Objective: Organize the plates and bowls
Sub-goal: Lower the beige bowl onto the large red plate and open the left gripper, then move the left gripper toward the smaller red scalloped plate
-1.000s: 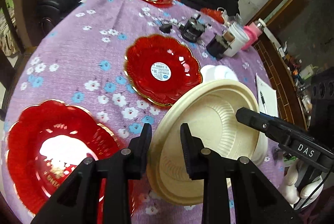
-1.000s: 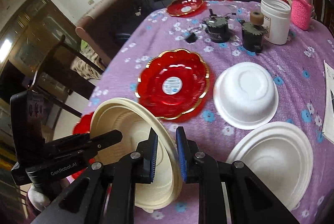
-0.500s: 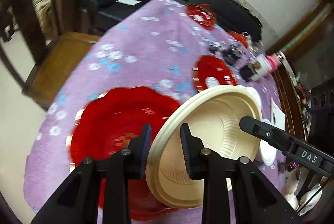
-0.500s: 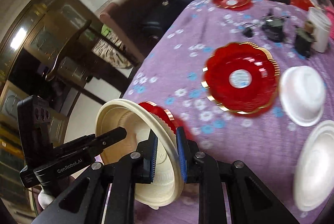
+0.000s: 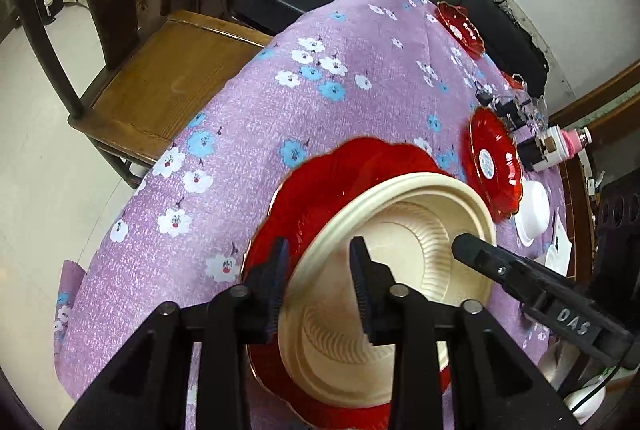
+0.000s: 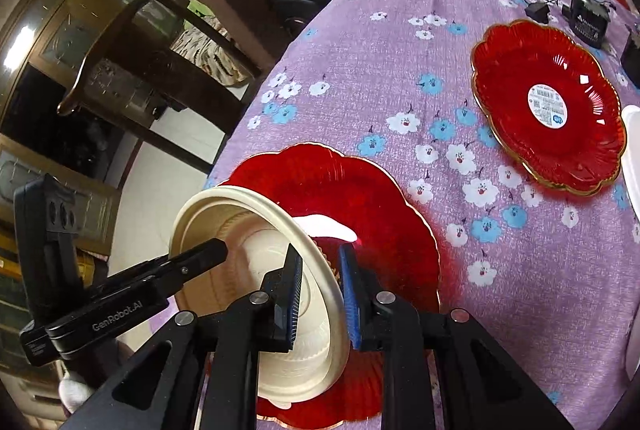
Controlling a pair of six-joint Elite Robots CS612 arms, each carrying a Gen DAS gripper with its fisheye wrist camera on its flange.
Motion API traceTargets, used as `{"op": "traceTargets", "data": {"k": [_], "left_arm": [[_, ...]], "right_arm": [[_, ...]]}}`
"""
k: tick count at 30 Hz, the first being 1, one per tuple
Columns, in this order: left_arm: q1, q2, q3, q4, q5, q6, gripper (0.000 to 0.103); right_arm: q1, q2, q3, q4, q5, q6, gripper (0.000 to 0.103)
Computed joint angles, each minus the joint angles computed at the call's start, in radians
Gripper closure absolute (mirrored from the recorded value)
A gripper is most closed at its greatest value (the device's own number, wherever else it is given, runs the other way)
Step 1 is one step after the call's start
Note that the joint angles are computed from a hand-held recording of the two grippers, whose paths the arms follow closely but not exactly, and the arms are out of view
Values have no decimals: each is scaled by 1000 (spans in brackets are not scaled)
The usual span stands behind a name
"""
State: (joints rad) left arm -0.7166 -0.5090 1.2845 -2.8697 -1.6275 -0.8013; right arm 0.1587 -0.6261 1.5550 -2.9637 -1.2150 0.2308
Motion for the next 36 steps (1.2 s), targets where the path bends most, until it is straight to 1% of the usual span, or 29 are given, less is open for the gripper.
{"op": "traceTargets", "data": {"k": [1,3,4,5,6,10,13,16,17,18,19,21,22,24,25,27,28,29,30,32,34,35,36], "left_arm": [[1,1,2,-21,-2,-2,66],[0,2,3,-38,1,6,59],[-1,2,4,-47,5,10,58],[-2,2,4,-50,8,11,56],[-2,2,5,-54,12,10,54],[-2,-1,15,-72,15,0,53],[-9,-14,37,-91,50,-4,53],[-32,-41,76,-117,151,7,52],[-39,-48,87,-127,178,13,49],[-50,-58,103,-142,223,18,45],[-60,-67,117,-155,261,22,43],[-87,-83,144,-189,365,39,37],[-107,-92,160,-215,437,58,35],[-131,-100,176,-248,517,83,25],[-147,-104,185,-274,565,95,23],[-165,-106,191,-303,611,108,17],[-175,-106,193,-318,630,115,16],[-183,-106,192,-327,637,122,13],[-189,-104,190,-333,633,128,12],[-197,-100,181,-345,579,134,12],[-200,-94,171,-344,530,139,12],[-203,-90,163,-336,512,145,12],[-206,-86,153,-323,495,152,12]], "right_arm": [[5,0,1,-16,-27,-3,77],[9,-1,7,-57,-61,0,62],[9,-2,12,-85,-76,6,49],[10,-4,20,-118,-95,14,43],[10,-6,26,-140,-106,20,43],[-2,-23,66,-224,-116,46,43],[-8,-38,102,-283,-140,45,43],[-11,-56,151,-349,-171,43,41],[-14,-59,163,-367,-174,44,39],[-16,-63,177,-386,-177,47,39],[-19,-65,190,-408,-179,52,39],[-25,-66,212,-449,-179,59,38],[-27,-67,224,-469,-183,61,38],[-30,-71,250,-504,-199,58,38],[-31,-73,263,-522,-208,53,38],[-32,-77,286,-560,-231,43,38],[-31,-79,299,-586,-253,35,38],[-30,-82,311,-608,-275,27,37],[-29,-83,322,-629,-299,18,36],[-24,-86,343,-681,-369,-6,27],[-20,-87,355,-725,-429,-24,20],[-19,-86,360,-749,-458,-34,16],[-18,-84,366,-777,-485,-42,14]]}}
